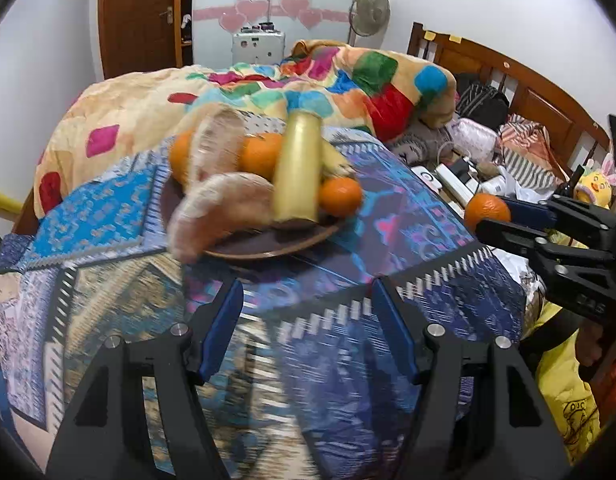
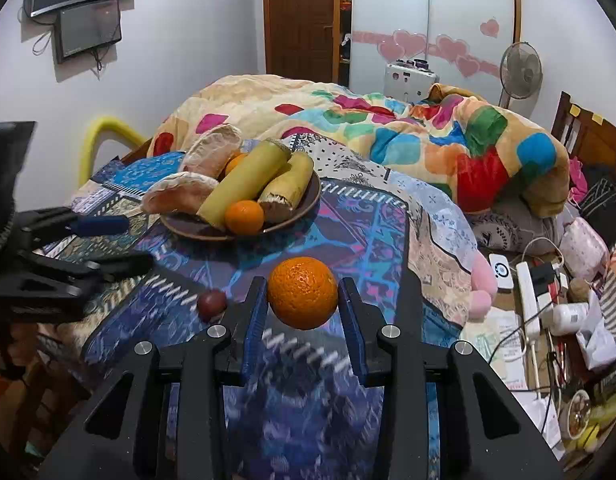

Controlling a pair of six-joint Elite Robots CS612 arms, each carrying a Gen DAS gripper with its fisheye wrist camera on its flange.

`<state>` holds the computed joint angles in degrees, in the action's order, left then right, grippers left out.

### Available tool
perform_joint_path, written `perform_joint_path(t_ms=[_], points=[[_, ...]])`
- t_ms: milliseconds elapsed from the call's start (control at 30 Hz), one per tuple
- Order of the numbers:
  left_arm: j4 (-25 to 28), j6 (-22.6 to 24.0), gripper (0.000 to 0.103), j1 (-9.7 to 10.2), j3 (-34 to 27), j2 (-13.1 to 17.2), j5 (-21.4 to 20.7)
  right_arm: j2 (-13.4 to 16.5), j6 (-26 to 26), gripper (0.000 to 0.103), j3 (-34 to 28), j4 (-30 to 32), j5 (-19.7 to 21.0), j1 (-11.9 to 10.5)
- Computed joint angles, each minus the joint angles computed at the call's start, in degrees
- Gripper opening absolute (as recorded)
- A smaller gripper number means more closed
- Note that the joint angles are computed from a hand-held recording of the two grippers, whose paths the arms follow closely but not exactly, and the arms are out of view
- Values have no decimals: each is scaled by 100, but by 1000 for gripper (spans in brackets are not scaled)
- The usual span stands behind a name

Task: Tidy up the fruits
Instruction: 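Grasp a loose orange with the right tool while the left tool grasps another dark red fruit, then carry the orange onto the plate with the right tool while the left tool places the red fruit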

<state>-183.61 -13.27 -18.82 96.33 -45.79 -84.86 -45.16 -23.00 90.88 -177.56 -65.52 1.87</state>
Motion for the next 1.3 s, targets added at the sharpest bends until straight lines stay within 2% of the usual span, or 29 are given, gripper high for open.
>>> perform_joint_path(t_ms=[200, 367, 667, 967, 1300], points=[[175, -161, 64, -183, -89, 96, 114, -85, -23, 33, 197, -83, 142, -100], [431, -212, 38, -244, -239, 188, -1, -115, -42, 33, 279, -84, 287, -170], [456, 10, 18, -301, -366, 271, 114, -92, -53, 33, 295, -86, 401, -210], [245, 61, 17, -201, -283, 236, -64, -13, 6, 33, 161, -20, 408, -162], [-162, 75, 17, 104, -61, -28, 332, 188, -35, 33, -316, 21, 514, 66]])
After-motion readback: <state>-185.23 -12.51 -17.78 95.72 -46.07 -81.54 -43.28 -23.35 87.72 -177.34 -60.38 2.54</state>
